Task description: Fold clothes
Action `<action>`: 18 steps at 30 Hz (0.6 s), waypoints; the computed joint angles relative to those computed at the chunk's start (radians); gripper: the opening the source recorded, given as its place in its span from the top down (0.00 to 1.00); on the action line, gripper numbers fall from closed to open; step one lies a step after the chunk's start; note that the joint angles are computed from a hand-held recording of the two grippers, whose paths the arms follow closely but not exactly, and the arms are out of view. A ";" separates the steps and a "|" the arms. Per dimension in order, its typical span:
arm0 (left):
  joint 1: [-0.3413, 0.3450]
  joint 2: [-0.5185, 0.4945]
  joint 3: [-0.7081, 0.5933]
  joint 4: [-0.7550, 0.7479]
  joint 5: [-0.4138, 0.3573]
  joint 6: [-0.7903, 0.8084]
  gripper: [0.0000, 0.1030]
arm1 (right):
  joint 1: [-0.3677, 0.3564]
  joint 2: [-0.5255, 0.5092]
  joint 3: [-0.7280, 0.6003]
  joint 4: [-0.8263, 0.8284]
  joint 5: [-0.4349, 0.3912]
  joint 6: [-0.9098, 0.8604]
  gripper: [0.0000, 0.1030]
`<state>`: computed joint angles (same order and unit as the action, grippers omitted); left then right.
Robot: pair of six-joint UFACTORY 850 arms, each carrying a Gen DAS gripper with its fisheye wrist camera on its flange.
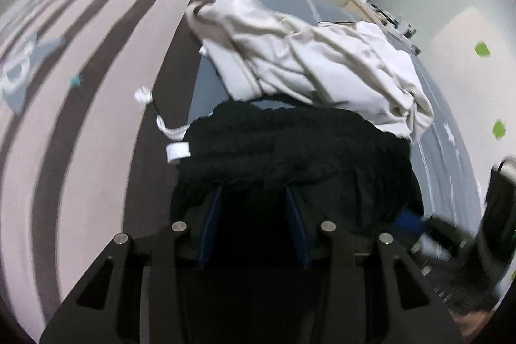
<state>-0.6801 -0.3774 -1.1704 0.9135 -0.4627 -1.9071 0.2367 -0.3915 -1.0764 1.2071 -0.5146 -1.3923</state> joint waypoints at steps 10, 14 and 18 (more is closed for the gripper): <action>0.017 -0.112 -0.109 -0.034 -0.143 0.168 0.63 | 0.070 -0.108 -0.123 -0.141 0.120 0.150 0.64; 0.019 -0.126 -0.116 0.008 -0.177 0.117 0.63 | 0.069 -0.144 -0.155 -0.142 0.112 0.185 0.64; 0.009 -0.053 -0.065 0.099 -0.178 -0.041 0.63 | 0.027 -0.083 -0.112 0.028 0.045 0.040 0.63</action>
